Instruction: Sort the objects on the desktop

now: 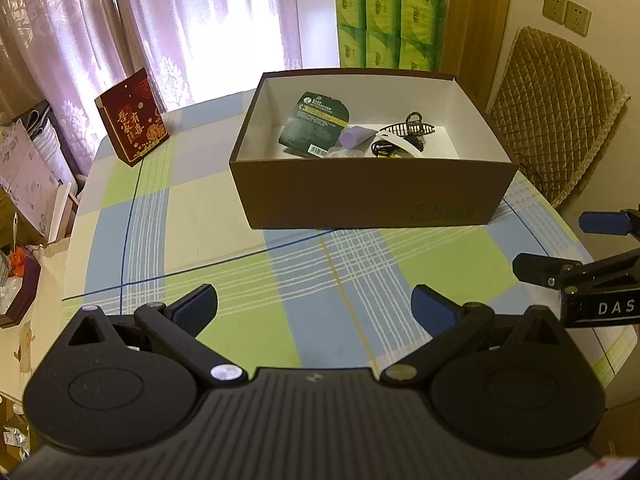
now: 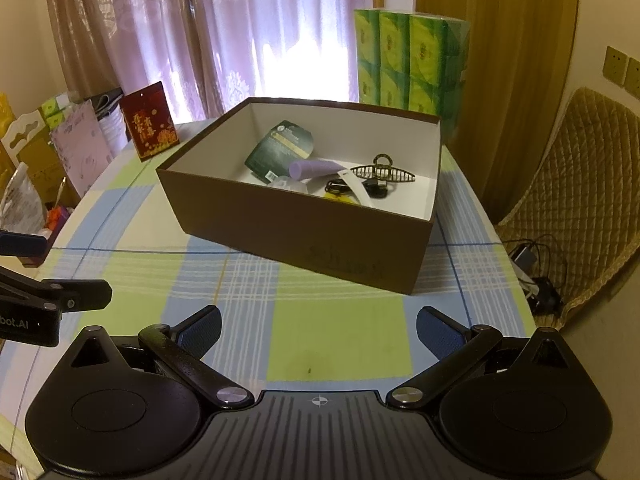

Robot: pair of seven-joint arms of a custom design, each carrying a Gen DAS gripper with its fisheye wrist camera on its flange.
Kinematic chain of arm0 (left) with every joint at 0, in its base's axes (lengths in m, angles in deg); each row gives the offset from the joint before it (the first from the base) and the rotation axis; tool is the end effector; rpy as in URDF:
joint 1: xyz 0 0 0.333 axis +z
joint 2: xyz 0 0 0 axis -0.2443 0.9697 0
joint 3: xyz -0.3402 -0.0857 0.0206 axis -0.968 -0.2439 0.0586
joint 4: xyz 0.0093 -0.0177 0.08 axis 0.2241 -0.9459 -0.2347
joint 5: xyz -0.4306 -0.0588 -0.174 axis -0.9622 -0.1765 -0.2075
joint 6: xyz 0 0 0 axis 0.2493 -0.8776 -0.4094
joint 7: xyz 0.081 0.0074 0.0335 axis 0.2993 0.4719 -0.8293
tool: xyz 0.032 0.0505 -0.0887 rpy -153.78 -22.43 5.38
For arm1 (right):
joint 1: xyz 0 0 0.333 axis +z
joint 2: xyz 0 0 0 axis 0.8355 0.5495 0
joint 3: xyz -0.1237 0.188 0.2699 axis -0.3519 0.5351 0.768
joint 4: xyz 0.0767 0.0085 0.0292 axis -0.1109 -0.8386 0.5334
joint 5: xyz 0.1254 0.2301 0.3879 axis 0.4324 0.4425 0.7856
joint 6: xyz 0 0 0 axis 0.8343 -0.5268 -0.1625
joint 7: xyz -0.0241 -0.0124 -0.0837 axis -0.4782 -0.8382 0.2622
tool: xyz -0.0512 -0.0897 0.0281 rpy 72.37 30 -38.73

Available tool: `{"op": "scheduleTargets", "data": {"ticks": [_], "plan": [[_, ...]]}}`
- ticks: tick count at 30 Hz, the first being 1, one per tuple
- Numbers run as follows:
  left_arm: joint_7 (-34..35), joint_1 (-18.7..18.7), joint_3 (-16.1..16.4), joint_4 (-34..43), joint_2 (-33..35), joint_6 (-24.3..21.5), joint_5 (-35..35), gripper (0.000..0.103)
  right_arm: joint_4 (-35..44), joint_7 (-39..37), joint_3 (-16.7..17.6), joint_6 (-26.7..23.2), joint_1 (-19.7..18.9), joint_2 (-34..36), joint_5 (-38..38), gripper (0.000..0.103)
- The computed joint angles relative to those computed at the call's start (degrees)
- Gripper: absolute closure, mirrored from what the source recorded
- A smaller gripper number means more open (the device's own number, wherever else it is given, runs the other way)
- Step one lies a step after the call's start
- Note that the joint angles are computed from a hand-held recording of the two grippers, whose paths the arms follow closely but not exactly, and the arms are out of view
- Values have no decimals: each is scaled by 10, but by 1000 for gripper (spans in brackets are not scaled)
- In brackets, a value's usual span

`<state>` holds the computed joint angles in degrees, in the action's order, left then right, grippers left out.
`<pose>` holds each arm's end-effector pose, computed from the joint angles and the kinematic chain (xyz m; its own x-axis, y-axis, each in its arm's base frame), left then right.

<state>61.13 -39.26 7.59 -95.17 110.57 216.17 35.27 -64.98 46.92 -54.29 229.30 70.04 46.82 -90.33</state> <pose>0.7103 -0.4058 0.5583 -0.2159 -0.9740 -0.0682 -0.7511 0.2103 -0.6258 0.6766 0.1999 0.5037 0.0749 -0.9948 -0.0690 -0.7291 -0.0074 -0.6843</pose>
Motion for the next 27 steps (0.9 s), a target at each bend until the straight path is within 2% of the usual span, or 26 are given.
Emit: {"op": "scheduleTargets", "data": {"ticks": [27], "plan": [[18,-6,4,35,31,-29,-7,1,26,-41,4,-19,-1,28,24,2]]}}
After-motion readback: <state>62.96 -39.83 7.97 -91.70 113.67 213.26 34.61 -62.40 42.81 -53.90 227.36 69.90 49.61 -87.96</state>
